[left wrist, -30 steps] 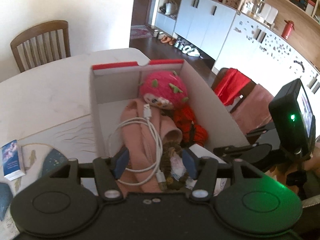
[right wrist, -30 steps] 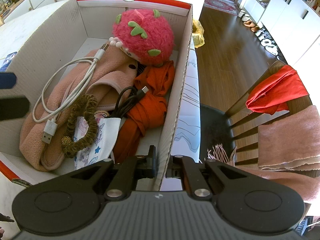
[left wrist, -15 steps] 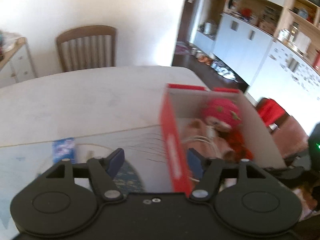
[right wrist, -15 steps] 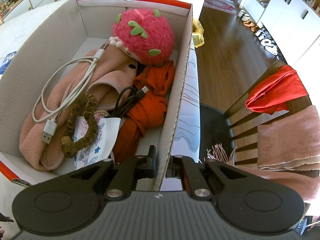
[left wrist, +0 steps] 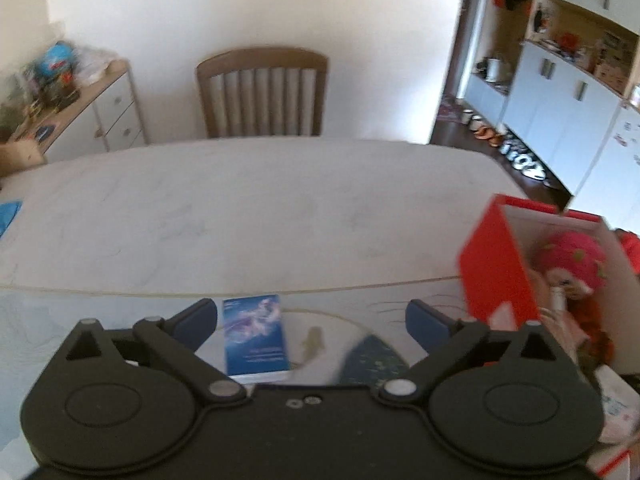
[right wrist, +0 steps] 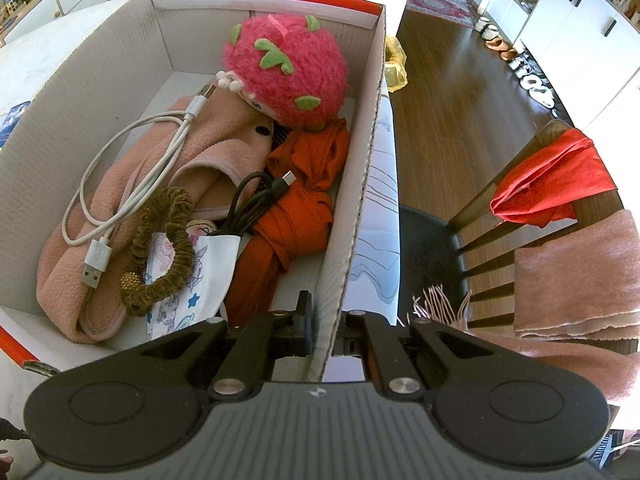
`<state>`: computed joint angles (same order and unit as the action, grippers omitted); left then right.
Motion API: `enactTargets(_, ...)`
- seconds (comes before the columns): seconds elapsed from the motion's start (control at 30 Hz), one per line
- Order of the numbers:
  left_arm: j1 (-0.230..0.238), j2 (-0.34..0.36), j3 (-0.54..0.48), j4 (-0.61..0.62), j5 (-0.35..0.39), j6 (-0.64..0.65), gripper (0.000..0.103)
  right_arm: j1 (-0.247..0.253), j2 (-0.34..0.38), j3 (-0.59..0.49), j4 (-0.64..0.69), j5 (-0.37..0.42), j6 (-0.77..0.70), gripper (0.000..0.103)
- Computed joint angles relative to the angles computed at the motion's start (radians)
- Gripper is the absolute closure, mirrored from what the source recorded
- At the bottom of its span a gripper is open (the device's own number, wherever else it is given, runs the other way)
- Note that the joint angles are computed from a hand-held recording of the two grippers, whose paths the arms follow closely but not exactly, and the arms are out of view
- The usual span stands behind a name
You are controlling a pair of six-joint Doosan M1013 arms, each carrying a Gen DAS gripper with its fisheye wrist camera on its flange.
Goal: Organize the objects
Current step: 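Withdraw the left gripper toward the blue tissue pack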
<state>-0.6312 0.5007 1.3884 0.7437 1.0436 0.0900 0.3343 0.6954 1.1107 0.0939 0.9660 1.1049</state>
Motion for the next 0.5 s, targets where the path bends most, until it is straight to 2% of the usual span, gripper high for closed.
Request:
enactTargets(0.27,0.045,0.035,0.011,-0.074,0.031,0.02,0.002,0.003,0.003,-0.009,-0.01,0.012,0.017,0.096)
enactTargets(0.5,0.066,0.055,0.016,-0.13,0.033,0.019,0.002,0.005,0.003,-0.011,-0.015,0.015,0.024,0.096)
